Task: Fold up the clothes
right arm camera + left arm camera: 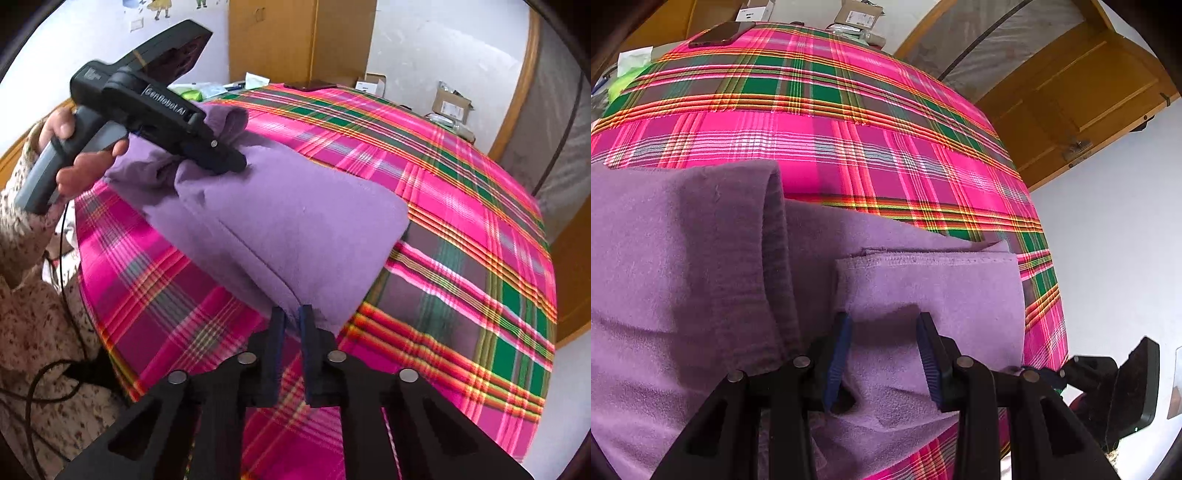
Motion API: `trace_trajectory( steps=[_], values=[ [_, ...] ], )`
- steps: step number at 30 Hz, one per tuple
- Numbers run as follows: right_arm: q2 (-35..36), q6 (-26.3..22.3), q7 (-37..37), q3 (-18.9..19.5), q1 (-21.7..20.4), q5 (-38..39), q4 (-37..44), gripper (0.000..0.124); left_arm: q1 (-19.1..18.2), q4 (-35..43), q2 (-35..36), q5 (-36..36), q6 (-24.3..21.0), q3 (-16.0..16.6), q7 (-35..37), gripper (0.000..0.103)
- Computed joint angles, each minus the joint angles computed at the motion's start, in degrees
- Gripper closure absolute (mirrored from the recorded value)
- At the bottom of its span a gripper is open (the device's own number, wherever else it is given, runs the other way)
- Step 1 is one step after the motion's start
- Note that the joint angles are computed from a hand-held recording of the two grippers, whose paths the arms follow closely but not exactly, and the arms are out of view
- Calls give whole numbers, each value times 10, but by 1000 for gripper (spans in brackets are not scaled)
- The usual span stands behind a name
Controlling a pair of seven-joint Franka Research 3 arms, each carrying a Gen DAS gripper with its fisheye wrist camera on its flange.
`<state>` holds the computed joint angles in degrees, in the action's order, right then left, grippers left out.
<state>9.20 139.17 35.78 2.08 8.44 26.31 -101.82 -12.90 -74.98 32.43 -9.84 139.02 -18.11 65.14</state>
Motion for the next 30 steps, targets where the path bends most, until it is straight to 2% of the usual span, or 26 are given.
trace_trajectory(
  steps=[3, 5, 8, 10, 14, 18, 20, 27, 30],
  values=[
    [-15, -8, -5, 0, 2, -13, -16, 121, 1, -6, -3, -3, 5, -1, -1, 66],
    [-26, 9, -1, -1, 8, -31, -34, 121, 1, -9, -5, -2, 7, -1, -1, 66],
    [-31, 12, 6, -3, 5, -15, -36, 121, 0, -13, -8, 0, 5, -1, 0, 66],
    [-33, 27, -2, -3, 0, 22, -35, 121, 0, -14, -10, 0, 4, -2, 2, 66],
    [5, 22, 52, -7, -8, 51, 14, 112, 1, -25, -16, -4, 10, -3, 3, 66],
    [47, -4, 127, -7, -18, 65, 58, 111, 1, -43, -28, -2, 16, -3, 6, 66],
    [49, -11, 135, -2, -23, 68, 55, 111, 0, -51, -34, 0, 16, -3, 10, 66],
    [17, 12, 140, -2, -20, 48, 6, 110, 2, -91, -64, -1, 16, -5, 33, 66],
    [5, 35, 163, -7, -9, 14, -12, 104, -4, -95, -73, 7, 1, -3, 41, 66]
  ],
)
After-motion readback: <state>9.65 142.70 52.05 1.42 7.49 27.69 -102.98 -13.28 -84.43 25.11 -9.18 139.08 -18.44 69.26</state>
